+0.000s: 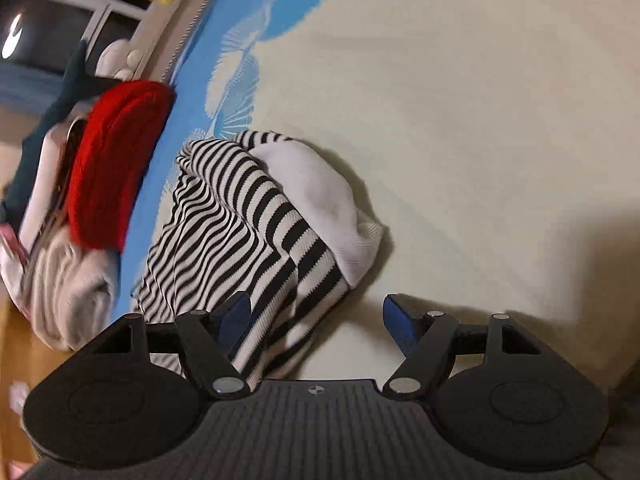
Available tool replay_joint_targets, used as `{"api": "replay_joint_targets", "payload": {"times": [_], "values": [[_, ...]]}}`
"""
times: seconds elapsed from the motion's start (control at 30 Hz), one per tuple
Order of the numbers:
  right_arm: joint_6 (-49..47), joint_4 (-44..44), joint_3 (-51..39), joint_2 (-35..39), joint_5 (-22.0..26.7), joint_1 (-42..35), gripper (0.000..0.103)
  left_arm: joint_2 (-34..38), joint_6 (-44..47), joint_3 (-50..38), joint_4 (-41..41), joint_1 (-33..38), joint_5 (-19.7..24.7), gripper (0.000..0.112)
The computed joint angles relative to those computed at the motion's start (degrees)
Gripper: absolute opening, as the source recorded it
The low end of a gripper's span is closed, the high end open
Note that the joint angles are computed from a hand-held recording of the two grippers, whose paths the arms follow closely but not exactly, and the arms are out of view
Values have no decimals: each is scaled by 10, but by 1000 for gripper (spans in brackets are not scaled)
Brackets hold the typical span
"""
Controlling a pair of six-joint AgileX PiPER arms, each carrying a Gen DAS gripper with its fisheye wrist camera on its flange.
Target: Fold small clothes
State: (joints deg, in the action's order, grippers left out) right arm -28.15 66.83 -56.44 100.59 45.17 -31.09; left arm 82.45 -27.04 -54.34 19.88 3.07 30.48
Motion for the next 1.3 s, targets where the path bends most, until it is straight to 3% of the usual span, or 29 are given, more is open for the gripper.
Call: {"api": "replay_joint_targets", "payload": {"times": [0.17, 0.3, 0.5, 0.53, 0.57, 0.6, 0.73, 0.87, 1.0, 1.17, 1.23, 1.3], "values": [[25, 5, -32, 19, -27, 34, 82, 17, -39, 4, 58, -16, -1, 92], [23, -2, -44, 29, -47, 49, 84, 46, -32, -8, 53, -13, -6, 92], [54, 37, -40, 31, -127, 90, 94, 88, -22, -37, 47, -15, -4, 92], [64, 36, -41, 31, -149, 99, 82, 93, -20, -41, 43, -13, -4, 93], [69, 25, -46, 34, -164, 106, 34, 98, -20, -45, 40, -12, -3, 93], [65, 25, -55, 44, -155, 105, 20, 103, -18, -49, 36, -10, -2, 93], [72, 8, -57, 29, -167, 103, 18, 113, -48, -60, 58, -5, 5, 93], [96, -17, -54, 18, -178, 76, 17, 125, -4, -74, 8, 7, 14, 94], [108, -33, -36, 8, -191, 54, 17, 130, -38, -71, 60, -14, 30, 94], [180, -87, -49, 23, -205, 62, 18, 148, 24, -80, -1, -6, 47, 94], [241, -149, -63, 24, -217, 79, 18, 154, 42, -88, -35, 7, 52, 94], [324, -264, -74, 7, -243, 114, 18, 152, 44, -94, -57, 20, 57, 94]]}}
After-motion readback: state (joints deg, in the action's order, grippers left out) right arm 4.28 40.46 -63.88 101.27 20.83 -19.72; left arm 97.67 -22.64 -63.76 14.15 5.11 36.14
